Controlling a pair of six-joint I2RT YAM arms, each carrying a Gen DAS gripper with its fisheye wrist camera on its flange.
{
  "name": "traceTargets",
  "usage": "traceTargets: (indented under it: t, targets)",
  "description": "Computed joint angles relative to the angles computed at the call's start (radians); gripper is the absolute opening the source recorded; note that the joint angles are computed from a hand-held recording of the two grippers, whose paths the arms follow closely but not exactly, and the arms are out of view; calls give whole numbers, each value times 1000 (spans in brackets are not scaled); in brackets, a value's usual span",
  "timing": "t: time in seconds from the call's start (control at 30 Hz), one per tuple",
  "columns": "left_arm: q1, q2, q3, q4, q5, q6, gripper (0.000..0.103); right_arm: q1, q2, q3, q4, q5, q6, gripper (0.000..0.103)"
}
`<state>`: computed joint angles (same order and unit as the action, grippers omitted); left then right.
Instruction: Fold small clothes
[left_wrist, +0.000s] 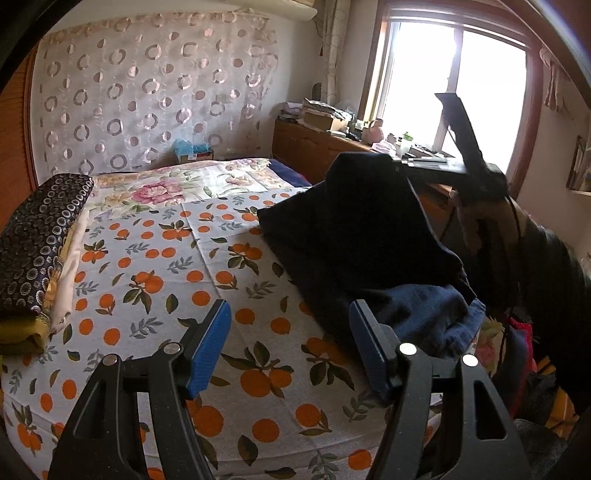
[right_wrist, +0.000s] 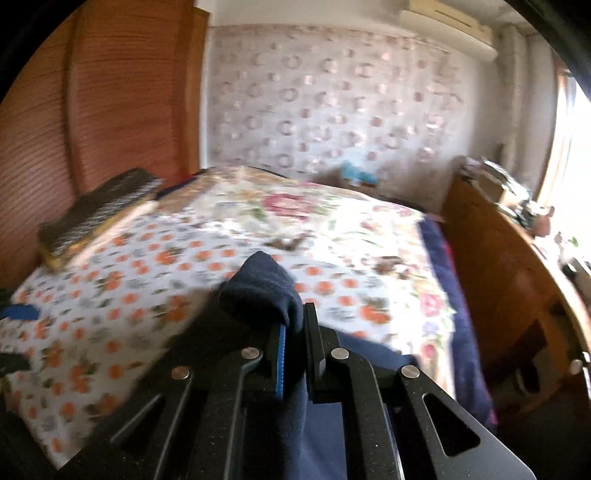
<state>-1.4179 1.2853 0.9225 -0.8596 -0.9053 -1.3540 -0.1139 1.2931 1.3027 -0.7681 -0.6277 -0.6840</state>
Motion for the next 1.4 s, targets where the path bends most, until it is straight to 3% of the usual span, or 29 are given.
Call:
traceTargets:
  t: [0.17,0.27,0.33,0.43,0.6,0.67,0.83,0.87,0.9,0.93,0.97,1.07,1.3,1.4]
  targets:
    - [6,8,-5,23,13,14,67,52,170,108,52,183,118,8]
    - [9,9,-10,37,20,22,67,107,232,96,146,362,183,8]
    - [9,12,-11,41,24,25,67,124,263,93,181,438,204,23]
    - [11,15,-9,45,26,27,67,103,277,92,181,380,230,40]
    - [22,24,-12,77,39,52,67,22,320,148,74,188,136,40]
    - [26,29,-12,90,46,62,67,10,343,163,46,170,101,41]
    - [34,42,-12,111,59,78,67,37,417,178,76,241,91,40]
    - [35,43,-13,114,62,80,67,45,441,196,78,245,100,36]
    - [37,45,-12,114,65,80,67,45,470,237,60,240,100,16]
    - [40,47,-11,116,67,83,67,37,473,245,52,225,95,6]
    - [39,47,-12,116,69,83,67,32,461,249,47,200,90,4]
    - [37,49,-10,117,69,83,67,1,398,213,101,161,110,3]
    - [51,66,-8,160,89,118,67,-33,386,178,161,295,132,3]
    - [50,84,6,171,97,132,67,-65,376,178,123,262,105,16]
